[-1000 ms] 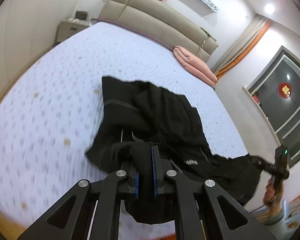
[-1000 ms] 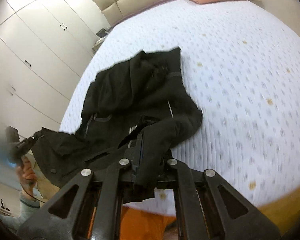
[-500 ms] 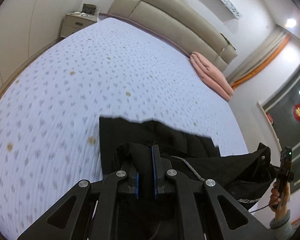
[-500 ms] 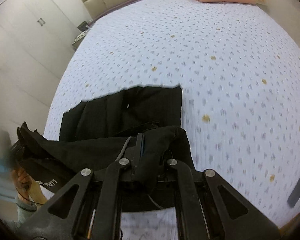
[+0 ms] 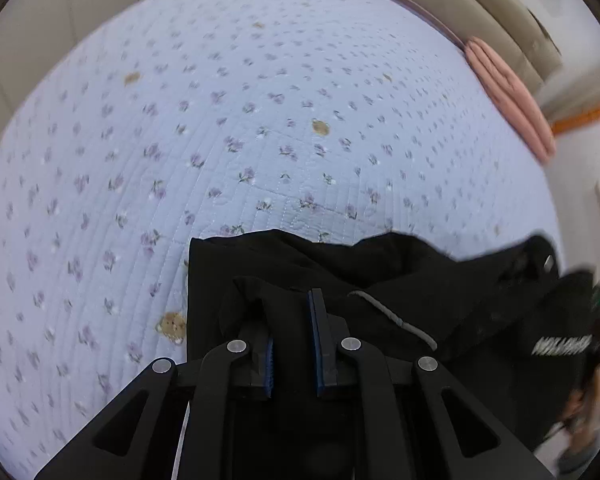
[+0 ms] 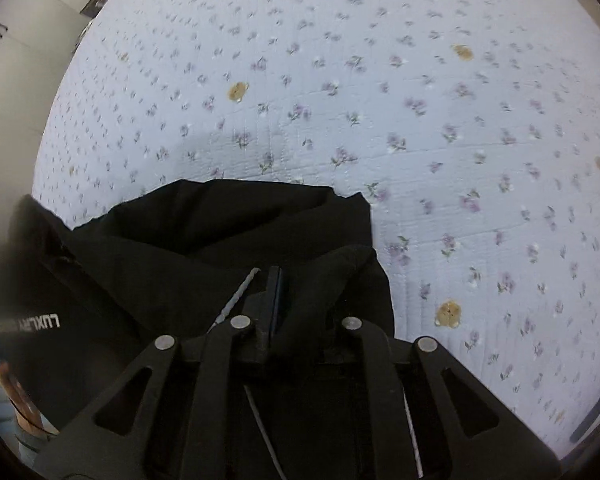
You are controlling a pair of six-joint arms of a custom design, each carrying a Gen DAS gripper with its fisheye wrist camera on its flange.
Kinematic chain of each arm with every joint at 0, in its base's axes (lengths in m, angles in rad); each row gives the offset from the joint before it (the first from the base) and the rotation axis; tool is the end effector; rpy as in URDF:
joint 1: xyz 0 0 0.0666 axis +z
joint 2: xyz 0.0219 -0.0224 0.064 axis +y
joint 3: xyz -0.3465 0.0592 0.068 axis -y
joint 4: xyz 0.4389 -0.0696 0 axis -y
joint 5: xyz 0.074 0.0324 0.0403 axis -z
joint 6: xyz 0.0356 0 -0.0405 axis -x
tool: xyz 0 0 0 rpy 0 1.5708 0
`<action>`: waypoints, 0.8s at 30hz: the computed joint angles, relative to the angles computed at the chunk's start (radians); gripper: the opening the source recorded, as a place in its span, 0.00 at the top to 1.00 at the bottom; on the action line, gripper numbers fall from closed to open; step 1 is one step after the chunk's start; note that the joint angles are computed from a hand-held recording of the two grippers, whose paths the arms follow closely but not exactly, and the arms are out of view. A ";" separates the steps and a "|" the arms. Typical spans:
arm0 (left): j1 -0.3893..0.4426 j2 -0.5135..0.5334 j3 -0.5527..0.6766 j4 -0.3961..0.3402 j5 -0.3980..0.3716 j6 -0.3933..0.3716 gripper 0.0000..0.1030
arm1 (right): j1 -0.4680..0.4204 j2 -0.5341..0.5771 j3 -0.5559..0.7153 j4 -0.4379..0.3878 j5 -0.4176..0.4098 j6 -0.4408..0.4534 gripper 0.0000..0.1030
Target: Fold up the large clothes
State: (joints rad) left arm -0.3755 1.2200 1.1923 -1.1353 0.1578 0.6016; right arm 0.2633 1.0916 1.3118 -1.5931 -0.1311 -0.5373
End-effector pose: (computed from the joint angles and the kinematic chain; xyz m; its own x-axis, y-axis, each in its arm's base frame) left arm 0.4151 -0.1701 0.3669 -0.9419 -0.2295 -0.2453 -0.1370 0.9292 -0.3434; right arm 0.3581 0.1009 0.4581 -0.9581 0.2673 -0.1033 0.2415 0.9472 0.2107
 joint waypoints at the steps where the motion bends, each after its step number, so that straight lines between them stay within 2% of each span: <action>1: 0.024 -0.006 0.012 -0.006 0.032 0.024 0.85 | -0.017 0.001 0.009 -0.005 -0.023 0.010 0.89; 5: 0.083 -0.055 0.041 0.001 0.141 0.040 0.79 | -0.138 -0.044 0.030 -0.015 -0.188 0.032 0.82; 8: 0.104 -0.077 0.067 -0.033 0.227 -0.003 0.72 | -0.184 -0.071 0.045 -0.034 -0.280 0.034 0.73; 10: 0.113 -0.101 0.066 -0.053 0.268 -0.039 0.67 | -0.205 -0.097 0.040 -0.017 -0.312 0.011 0.61; 11: 0.115 -0.105 0.071 -0.062 0.276 -0.047 0.63 | -0.211 -0.112 0.043 -0.016 -0.301 -0.004 0.57; 12: 0.121 -0.123 0.063 -0.065 0.283 -0.052 0.52 | -0.216 -0.130 0.047 -0.004 -0.282 -0.022 0.46; 13: 0.128 -0.148 0.046 -0.054 0.275 -0.052 0.44 | -0.221 -0.146 0.053 0.014 -0.272 -0.030 0.40; 14: 0.135 -0.161 0.043 -0.045 0.267 -0.053 0.32 | -0.215 -0.154 0.065 0.020 -0.250 -0.025 0.38; 16: 0.159 -0.197 0.021 -0.004 0.294 -0.034 0.29 | -0.173 -0.132 0.094 0.020 -0.170 0.011 0.26; 17: 0.174 -0.216 0.004 0.026 0.315 -0.011 0.27 | -0.143 -0.112 0.111 0.008 -0.129 0.043 0.25; 19: 0.180 -0.223 -0.007 0.035 0.292 0.001 0.22 | -0.079 -0.069 0.137 -0.010 -0.034 0.130 0.24; 21: 0.157 -0.172 0.015 -0.034 0.223 -0.071 0.22 | -0.016 -0.037 0.135 -0.002 0.096 0.228 0.24; 23: 0.138 -0.116 0.026 -0.081 0.188 -0.136 0.22 | 0.005 -0.037 0.105 0.023 0.169 0.305 0.24; 24: 0.135 -0.092 0.027 -0.093 0.190 -0.161 0.22 | 0.001 -0.033 0.087 0.043 0.167 0.340 0.24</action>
